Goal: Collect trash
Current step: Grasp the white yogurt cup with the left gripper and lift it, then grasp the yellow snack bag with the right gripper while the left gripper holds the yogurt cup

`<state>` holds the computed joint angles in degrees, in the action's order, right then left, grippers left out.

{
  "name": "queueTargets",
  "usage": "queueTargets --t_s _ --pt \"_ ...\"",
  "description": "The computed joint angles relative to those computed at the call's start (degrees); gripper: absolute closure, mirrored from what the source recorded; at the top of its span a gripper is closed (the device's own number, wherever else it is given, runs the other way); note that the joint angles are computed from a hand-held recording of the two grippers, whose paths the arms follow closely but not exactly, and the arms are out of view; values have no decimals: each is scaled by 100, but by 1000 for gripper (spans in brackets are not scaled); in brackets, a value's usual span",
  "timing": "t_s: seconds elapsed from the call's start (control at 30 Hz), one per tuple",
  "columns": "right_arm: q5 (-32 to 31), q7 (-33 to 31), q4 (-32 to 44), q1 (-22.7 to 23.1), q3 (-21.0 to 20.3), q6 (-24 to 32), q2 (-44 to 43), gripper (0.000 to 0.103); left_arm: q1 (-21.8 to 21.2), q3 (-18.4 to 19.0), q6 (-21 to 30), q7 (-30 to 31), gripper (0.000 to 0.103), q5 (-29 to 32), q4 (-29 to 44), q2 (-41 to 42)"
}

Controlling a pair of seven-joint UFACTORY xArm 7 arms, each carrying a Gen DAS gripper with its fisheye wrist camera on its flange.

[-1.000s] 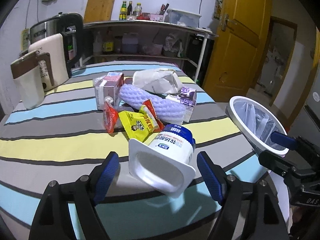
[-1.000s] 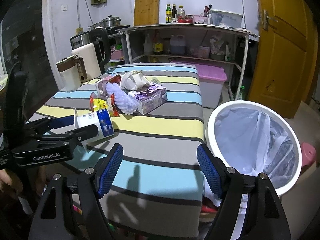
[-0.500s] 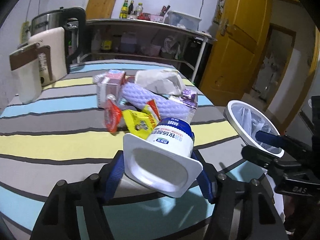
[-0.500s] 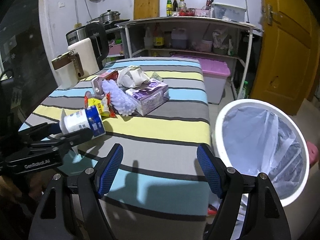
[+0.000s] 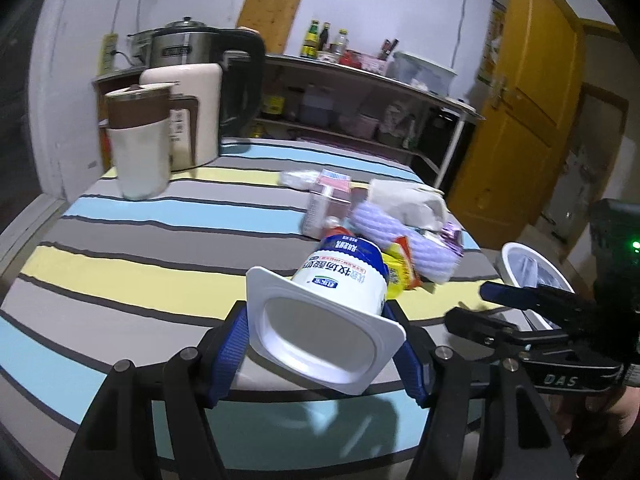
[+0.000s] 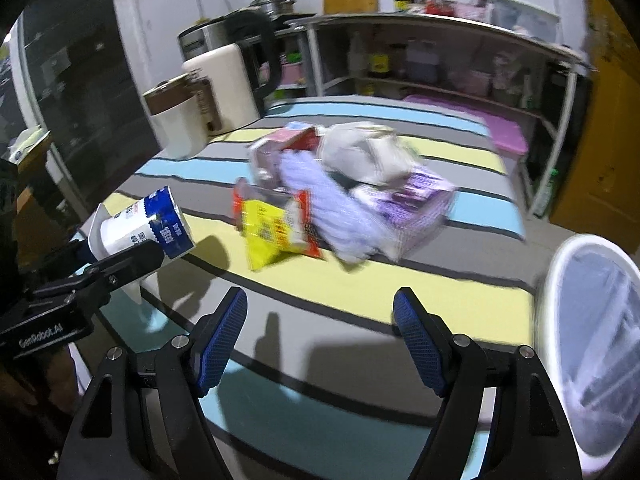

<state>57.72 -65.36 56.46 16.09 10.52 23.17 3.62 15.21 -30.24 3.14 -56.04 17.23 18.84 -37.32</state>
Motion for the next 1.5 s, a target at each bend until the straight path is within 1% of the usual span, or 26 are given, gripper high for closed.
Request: queueTargets --t_s 0.13,0.37,0.47,0.53,0.63,0.7,0.77,0.83,1.0,1.1,1.23,1.5 --pt "-269 147 303 88 119 79 276 30 -37 146 -4 33 36 -34 -131 -110" --pt "-1022 862 874 92 296 55 859 31 -60 331 -127 188 36 -128 -248 -93" --pt "-1348 1145 1025 46 368 61 1030 37 -37 337 -176 239 36 -182 -260 -60" --pt "-1546 1296 1093 21 410 79 1109 45 -18 317 -194 259 36 -222 -252 -29" --pt "-1698 1414 1166 -29 496 54 1195 49 8 305 -226 298 36 -267 -246 15" --pt "-1682 1388 1136 -92 569 21 1170 51 23 279 -233 316 36 -289 -246 28" --pt "-1640 1369 1128 -134 614 8 1152 55 26 275 -227 338 36 -307 -231 44" --pt "-1519 1298 1059 -187 653 -25 1076 66 24 260 -210 347 36 -317 -224 40" --pt "-1315 1124 974 -234 639 80 1019 67 24 152 -103 299 36 -305 -157 54" --pt "-1202 1049 1005 -245 629 147 1043 70 16 143 -47 261 36 -261 -124 43" --pt "-966 902 931 -282 608 252 949 71 -6 111 51 192 36 -186 -84 12" --pt "-331 474 452 -274 380 508 424 71 -68 54 93 92 36 -27 60 135"
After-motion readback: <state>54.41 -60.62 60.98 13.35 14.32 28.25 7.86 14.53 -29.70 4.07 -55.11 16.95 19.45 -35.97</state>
